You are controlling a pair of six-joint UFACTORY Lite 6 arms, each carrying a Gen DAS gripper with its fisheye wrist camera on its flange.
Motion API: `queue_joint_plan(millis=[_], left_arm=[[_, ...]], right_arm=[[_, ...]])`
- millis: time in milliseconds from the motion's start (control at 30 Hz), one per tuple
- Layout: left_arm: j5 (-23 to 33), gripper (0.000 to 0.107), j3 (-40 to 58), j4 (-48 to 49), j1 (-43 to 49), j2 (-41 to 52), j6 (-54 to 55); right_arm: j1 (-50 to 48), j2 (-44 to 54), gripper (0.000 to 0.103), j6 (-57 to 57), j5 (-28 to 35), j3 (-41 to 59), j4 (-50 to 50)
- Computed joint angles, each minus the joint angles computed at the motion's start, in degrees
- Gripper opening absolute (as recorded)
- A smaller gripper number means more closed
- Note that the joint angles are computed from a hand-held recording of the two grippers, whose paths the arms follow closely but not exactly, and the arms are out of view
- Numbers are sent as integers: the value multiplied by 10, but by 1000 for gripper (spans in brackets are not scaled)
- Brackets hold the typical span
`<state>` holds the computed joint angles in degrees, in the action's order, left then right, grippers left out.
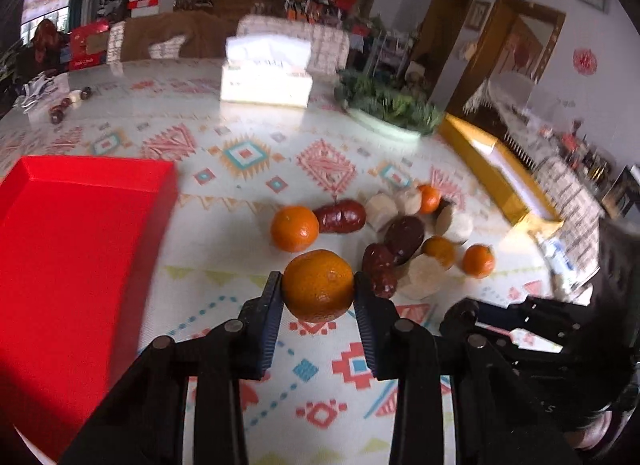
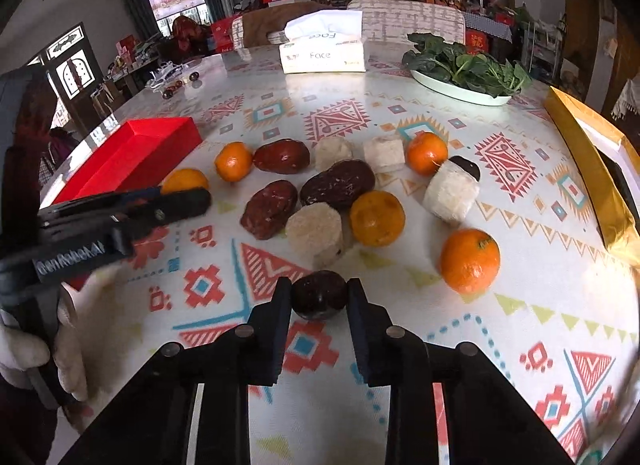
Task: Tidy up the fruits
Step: 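Release the orange from the left gripper into the red tray while the right drops the dark fruit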
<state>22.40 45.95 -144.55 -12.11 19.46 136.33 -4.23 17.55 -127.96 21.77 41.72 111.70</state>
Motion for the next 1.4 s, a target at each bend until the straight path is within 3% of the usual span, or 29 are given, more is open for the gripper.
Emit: queue_joint_plan(millis=[133, 267, 433, 567, 700, 900, 1100, 1400], left_arm=[[24, 34, -85, 54, 53, -119, -44], [28, 34, -136, 164, 139, -230, -123], [7, 34, -113, 348, 267, -295, -258], [-4, 34, -70, 393, 338, -253, -273], [-7, 34, -30, 329, 379, -136, -187], [-8, 34, 20, 249, 399, 13, -103], [-9, 34, 35, 230, 405, 46, -91], [-5, 35, 53, 244, 411, 66, -108]], right_arm=[[-4, -66, 30, 35, 15, -46, -32], [8, -137, 30, 160, 39, -53, -137], [97, -177, 30, 358, 71, 30, -267], [183, -108, 31, 454, 97, 144, -308], [287, 23, 31, 457, 40, 236, -284], [363, 189, 31, 481, 3, 354, -288], [395, 277, 31, 542, -15, 433, -341], [414, 307, 31, 567, -46, 463, -365]])
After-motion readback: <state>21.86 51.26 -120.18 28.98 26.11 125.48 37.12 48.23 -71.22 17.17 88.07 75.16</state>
